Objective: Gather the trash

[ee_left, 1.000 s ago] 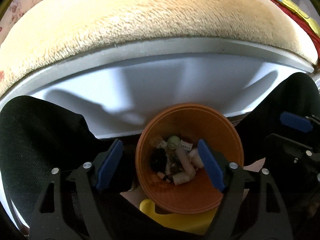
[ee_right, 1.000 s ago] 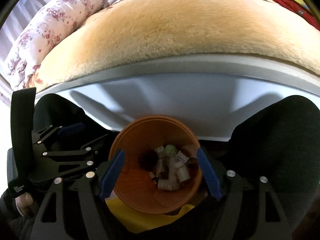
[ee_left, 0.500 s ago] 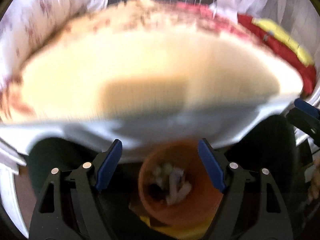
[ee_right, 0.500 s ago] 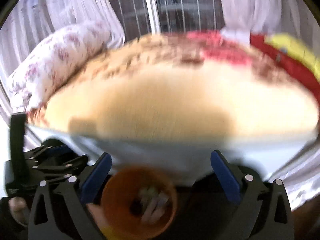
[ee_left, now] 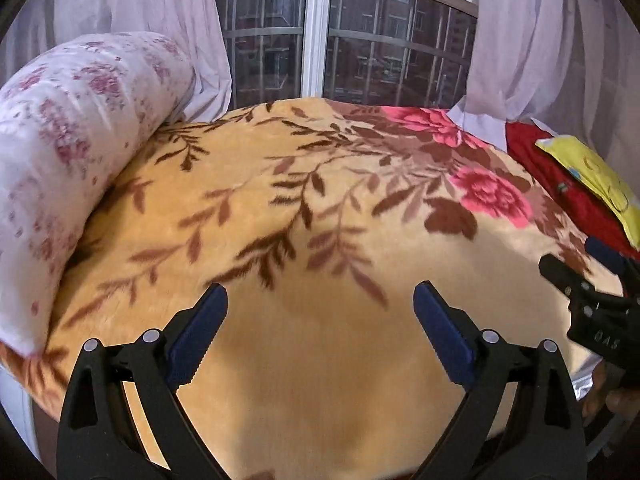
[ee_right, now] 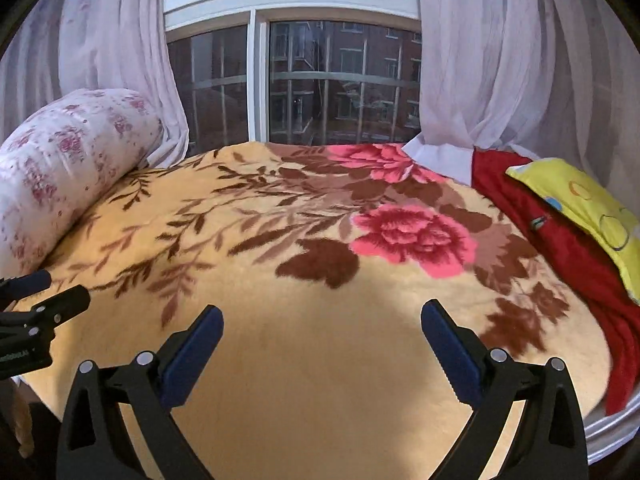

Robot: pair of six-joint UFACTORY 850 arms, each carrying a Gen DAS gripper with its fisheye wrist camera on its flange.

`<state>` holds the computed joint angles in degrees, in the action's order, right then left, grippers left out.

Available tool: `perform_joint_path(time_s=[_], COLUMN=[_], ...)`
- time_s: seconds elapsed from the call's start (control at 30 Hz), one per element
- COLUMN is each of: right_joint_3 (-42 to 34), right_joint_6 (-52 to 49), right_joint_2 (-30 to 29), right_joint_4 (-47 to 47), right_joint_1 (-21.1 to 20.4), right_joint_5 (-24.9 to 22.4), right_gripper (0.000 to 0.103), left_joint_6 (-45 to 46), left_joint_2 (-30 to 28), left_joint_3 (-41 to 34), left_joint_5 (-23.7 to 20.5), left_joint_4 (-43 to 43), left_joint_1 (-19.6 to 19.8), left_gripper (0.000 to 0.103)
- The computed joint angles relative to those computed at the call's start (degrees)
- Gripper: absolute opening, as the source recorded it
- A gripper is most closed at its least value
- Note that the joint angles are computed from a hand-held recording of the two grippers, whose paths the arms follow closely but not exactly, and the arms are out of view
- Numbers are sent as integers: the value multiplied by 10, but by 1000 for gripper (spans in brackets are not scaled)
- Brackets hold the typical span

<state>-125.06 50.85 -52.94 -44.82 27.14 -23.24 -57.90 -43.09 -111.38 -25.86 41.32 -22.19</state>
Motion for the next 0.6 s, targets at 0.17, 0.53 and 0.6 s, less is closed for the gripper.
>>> perform_joint_path(time_s=[0.17, 0.53, 0.6], right_joint_3=[-105, -259, -287], right_joint_6=[-91, -188, -201], right_joint_2=[-66, -160, -175], right_joint_4=[76, 160, 171], right_joint_1=[2, 2, 2], right_joint_5=[-39, -110, -121], right_gripper=[98, 98, 98], left_joint_6=[34, 82, 83], left_joint_2=[-40, -73, -72], left_joint_3=[-59, -98, -96], left_joint_5=[-8, -8, -6], left_joint_4=[-20, -76, -77], left_joint_1=[9, 23, 24], left_gripper=[92, 92, 92])
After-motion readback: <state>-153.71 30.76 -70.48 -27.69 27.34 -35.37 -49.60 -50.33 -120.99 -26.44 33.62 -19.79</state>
